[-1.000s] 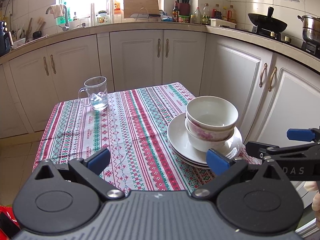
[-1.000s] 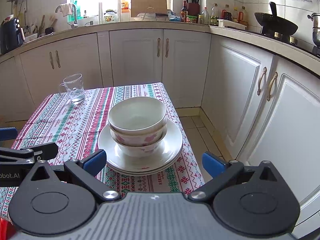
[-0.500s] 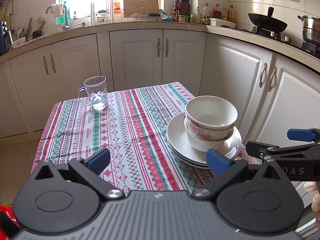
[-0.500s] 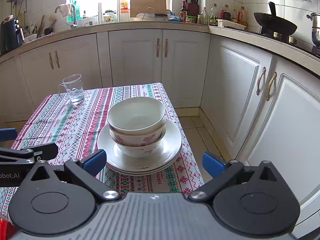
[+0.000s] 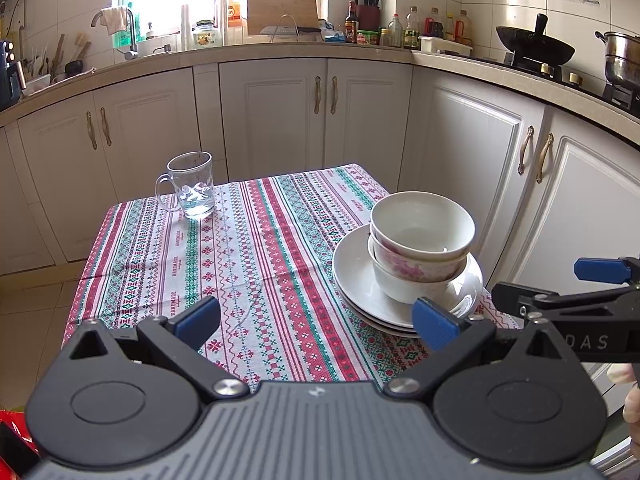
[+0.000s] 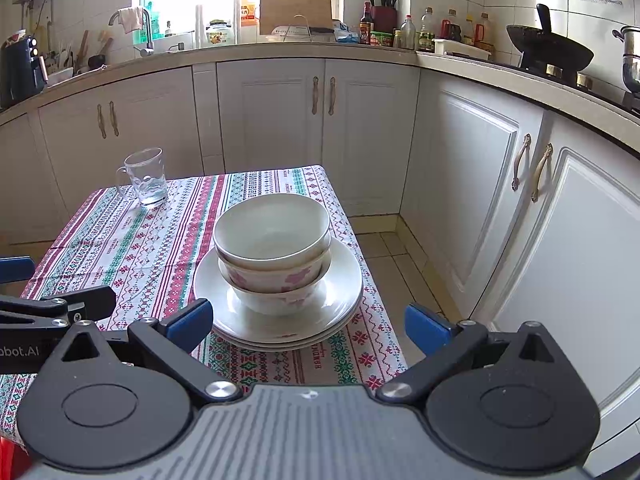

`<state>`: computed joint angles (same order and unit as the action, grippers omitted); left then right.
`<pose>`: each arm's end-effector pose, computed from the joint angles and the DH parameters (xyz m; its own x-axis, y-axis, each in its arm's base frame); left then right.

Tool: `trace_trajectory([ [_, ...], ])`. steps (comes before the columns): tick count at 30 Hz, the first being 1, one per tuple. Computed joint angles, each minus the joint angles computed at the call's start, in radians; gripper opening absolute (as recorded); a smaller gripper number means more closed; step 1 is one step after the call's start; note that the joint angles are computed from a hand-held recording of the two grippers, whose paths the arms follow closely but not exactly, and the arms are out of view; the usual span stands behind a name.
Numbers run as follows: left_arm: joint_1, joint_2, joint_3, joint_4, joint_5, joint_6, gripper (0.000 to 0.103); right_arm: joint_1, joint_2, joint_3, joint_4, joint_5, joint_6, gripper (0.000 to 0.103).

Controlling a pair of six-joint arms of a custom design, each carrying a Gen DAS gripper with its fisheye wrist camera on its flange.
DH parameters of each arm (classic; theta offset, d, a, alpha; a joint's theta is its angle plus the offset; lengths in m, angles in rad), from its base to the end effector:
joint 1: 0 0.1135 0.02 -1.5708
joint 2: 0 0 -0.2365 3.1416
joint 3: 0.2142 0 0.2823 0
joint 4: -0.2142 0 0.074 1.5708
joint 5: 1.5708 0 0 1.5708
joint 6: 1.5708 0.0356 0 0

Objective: Organize plates and bowls

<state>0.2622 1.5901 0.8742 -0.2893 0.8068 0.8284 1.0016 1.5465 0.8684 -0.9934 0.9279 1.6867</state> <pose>0.3205 0.0594 0.1309 -0.4080 0.4183 -0.8115 0.7323 0.6808 -0.0172 0.1626 0.2012 0.1288 -0.4827 0.3505 -0.8026 0.5960 0.8029 -0.0078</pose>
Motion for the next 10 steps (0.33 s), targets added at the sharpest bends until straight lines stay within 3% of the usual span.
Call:
trace_trajectory([
  [10,-0.002,0.008,0.007,-0.003,-0.002,0.000,0.102,0.004,0.008,0.006,-0.011,-0.002,0.014,0.103],
])
